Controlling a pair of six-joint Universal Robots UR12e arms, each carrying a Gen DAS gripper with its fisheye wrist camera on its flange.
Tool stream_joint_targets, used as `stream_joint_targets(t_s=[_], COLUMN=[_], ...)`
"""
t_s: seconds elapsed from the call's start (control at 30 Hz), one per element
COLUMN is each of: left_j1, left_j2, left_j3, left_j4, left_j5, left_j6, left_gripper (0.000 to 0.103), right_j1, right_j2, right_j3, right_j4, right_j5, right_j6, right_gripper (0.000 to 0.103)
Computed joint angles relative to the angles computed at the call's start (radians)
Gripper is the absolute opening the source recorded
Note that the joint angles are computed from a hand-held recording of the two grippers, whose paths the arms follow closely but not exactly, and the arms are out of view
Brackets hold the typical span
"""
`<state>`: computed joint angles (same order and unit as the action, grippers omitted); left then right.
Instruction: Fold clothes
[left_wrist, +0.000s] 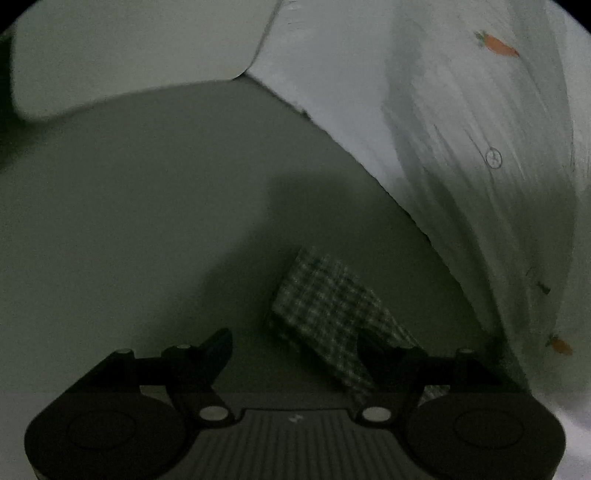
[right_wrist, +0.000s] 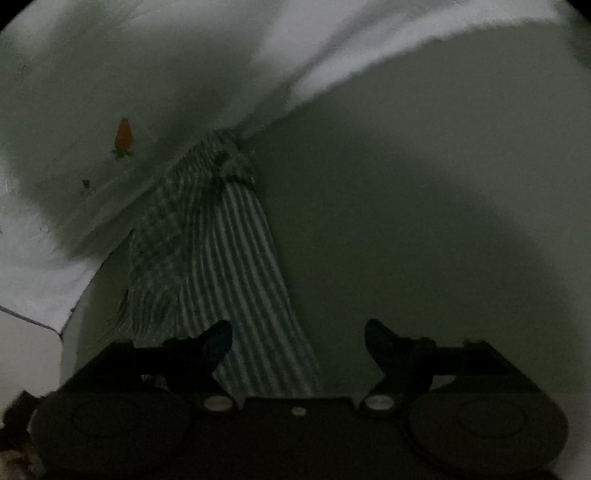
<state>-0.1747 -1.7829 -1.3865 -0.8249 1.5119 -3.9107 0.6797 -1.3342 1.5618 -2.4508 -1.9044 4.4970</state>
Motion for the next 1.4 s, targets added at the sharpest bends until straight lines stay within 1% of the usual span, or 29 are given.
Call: stream_joint_targets(t_s=[0.07, 0.1, 0.17, 0.2, 0.23, 0.3, 0.37, 0.4, 0.43, 0.47, 0.5, 0.53, 0.57, 0.6, 0.63, 0.7, 0.73, 0.83, 0.93, 1.0, 1.07, 1.1, 1.13, 1.17, 1.23, 1.27, 1.3, 1.33, 1.4], left_j1=[-0.003, -0.004, -0.002, -0.001, -0.004, -0.01, -0.014, -0.017, -0.02, -0.021, -0.022, -0.023, -0.02, -0.017, -0.012, -0.013, -0.016, -0.032, -0.057, -0.075, -0.093, -0.102, -0.113, -0.122, -0.128, -0.125, -0.122, -0.12, -0.116], left_j2=[0.006, 0.009, -0.003, -0.009, -0.023, -0.051, -0.068, -0.068, -0.073, -0.076, -0.087, -0.09, -0.091, -0.092, -0.091, -0.091, -0.092, -0.101, -0.114, -0.123, -0.132, -0.139, -0.141, -0.142, -0.141, -0.137, -0.134, -0.127, -0.11], left_j3=[-0.029, -0.043, -0.048, -0.049, -0.038, -0.013, 0.026, 0.029, 0.033, 0.03, 0.038, 0.037, 0.031, 0.025, 0.018, 0.011, 0.013, 0.049, 0.081, 0.101, 0.122, 0.135, 0.138, 0.141, 0.14, 0.133, 0.126, 0.117, 0.096], left_j4=[0.042, 0.063, 0.111, 0.136, 0.141, 0.15, 0.105, 0.107, 0.119, 0.144, 0.15, 0.162, 0.187, 0.214, 0.248, 0.325, 0.364, 0.409, 0.422, 0.381, 0.284, 0.23, 0.178, 0.118, 0.011, -0.01, -0.03, -0.033, -0.002], left_j5=[0.009, 0.014, -0.003, -0.012, -0.006, 0.007, 0.043, 0.06, 0.077, 0.082, 0.079, 0.089, 0.07, 0.05, 0.015, -0.032, -0.059, -0.177, -0.332, -0.439, -0.532, -0.577, -0.595, -0.609, -0.649, -0.669, -0.69, -0.698, -0.687], left_j6=[-0.036, -0.054, -0.057, -0.058, -0.067, -0.084, -0.078, -0.072, -0.07, -0.077, -0.092, -0.116, -0.135, -0.155, -0.168, -0.159, -0.13, -0.009, 0.1, 0.124, 0.181, 0.214, 0.247, 0.263, 0.243, 0.225, 0.208, 0.199, 0.181], left_gripper=[0.075, 0.075, 0.076, 0.076, 0.076, 0.077, 0.077, 0.076, 0.076, 0.075, 0.072, 0.058, 0.046, 0.023, 0.008, 0.006, 0.006, 0.006, 0.006, 0.006, 0.009, 0.014, 0.022, 0.025, 0.027, 0.029, 0.033, 0.039, 0.047], right_j1=[0.008, 0.007, 0.003, 0.003, 0.002, -0.006, -0.005, -0.003, 0.0, 0.001, 0.002, 0.003, 0.005, 0.006, 0.008, 0.011, 0.011, 0.014, 0.013, 0.011, 0.01, 0.007, 0.005, 0.003, -0.001, -0.004, -0.005, -0.006, -0.009], right_j2=[0.002, 0.005, 0.016, 0.024, 0.03, 0.042, 0.053, 0.056, 0.056, 0.057, 0.058, 0.058, 0.058, 0.057, 0.053, 0.045, 0.041, 0.029, 0.02, 0.015, 0.011, 0.01, 0.009, 0.008, 0.009, 0.011, 0.017, 0.023, 0.039], right_j3=[0.008, 0.005, -0.014, -0.028, -0.037, -0.057, -0.075, -0.079, -0.08, -0.082, -0.083, -0.083, -0.08, -0.075, -0.065, -0.046, -0.037, -0.013, 0.004, 0.013, 0.026, 0.035, 0.045, 0.055, 0.08, 0.092, 0.099, 0.105, 0.115], right_j4=[-0.02, -0.023, -0.008, 0.004, 0.007, 0.02, 0.031, 0.032, 0.03, 0.026, 0.023, 0.017, 0.005, -0.009, -0.028, -0.063, -0.075, -0.106, -0.136, -0.155, -0.187, -0.213, -0.239, -0.266, -0.349, -0.397, -0.446, -0.496, -0.595], right_j5=[0.0, 0.012, 0.026, 0.02, 0.018, 0.037, 0.036, 0.03, 0.023, 0.018, 0.013, 0.008, 0.0, -0.007, -0.012, -0.022, -0.025, -0.039, -0.039, -0.036, -0.032, -0.026, -0.02, -0.013, 0.008, 0.018, 0.027, 0.035, 0.052], right_j6=[0.029, 0.025, -0.005, -0.03, -0.055, -0.087, -0.103, -0.111, -0.121, -0.131, -0.141, -0.147, -0.144, -0.137, -0.121, -0.087, -0.066, -0.022, -0.008, 0.001, 0.016, 0.035, 0.053, 0.074, 0.129, 0.153, 0.163, 0.175, 0.197], right_gripper=[0.092, 0.096, 0.1, 0.1, 0.1, 0.102, 0.102, 0.102, 0.102, 0.102, 0.102, 0.102, 0.102, 0.102, 0.103, 0.103, 0.103, 0.103, 0.103, 0.103, 0.103, 0.103, 0.103, 0.103, 0.103, 0.103, 0.103, 0.103, 0.103])
